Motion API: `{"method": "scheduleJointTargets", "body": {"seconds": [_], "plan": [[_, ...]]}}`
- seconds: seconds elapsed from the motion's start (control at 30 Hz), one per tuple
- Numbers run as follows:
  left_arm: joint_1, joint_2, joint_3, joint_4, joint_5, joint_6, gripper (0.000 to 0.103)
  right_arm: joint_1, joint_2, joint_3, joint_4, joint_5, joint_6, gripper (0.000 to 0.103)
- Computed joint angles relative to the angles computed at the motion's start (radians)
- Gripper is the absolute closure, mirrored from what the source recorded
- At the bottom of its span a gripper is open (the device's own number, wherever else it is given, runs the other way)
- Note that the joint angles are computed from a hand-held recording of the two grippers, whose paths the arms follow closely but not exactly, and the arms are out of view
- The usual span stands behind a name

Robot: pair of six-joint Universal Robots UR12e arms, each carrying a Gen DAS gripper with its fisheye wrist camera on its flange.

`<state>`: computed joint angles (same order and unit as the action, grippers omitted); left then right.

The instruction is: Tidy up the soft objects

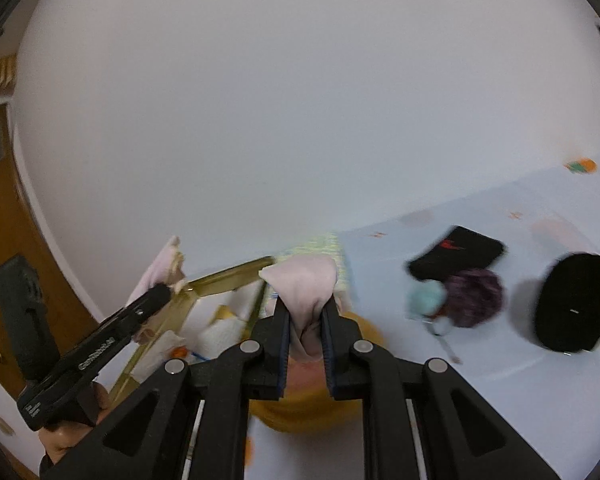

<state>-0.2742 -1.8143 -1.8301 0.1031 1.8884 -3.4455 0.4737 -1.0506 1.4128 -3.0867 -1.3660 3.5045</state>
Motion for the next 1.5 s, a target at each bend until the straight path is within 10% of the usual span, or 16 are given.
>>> {"method": "scheduleJointTargets", "body": {"seconds": [0.37, 1.0, 1.07, 1.17, 1.27, 1.5], "plan": [[0.064, 0.054, -0.038, -0.065, 0.039, -0.082, 0.088, 0.083, 0.100, -0.203, 0.104, -0.029, -0.116, 0.087], [0.119, 0.054, 0.016, -0.404, -0.059, -0.260, 0.086, 0.103, 0.340, -0.688, 0.643, -0.051, -0.174, 0.087], [0.118, 0.054, 0.020, -0.417, -0.051, -0.276, 0.081, 0.100, 0.351, -0.707, 0.662, -0.037, -0.156, 0.085], [0.128, 0.062, 0.015, -0.437, -0.057, -0.297, 0.039, 0.095, 0.376, -0.752, 0.710, -0.020, -0.159, 0.057], [0.125, 0.062, 0.014, -0.419, -0.046, -0.298, 0.010, 0.092, 0.343, -0.676, 0.593, -0.002, -0.152, 0.031], [0.076, 0.050, 0.005, -0.297, 0.124, -0.207, 0.005, 0.082, 0.229, -0.445, 0.263, -0.024, -0.040, 0.031]]}}
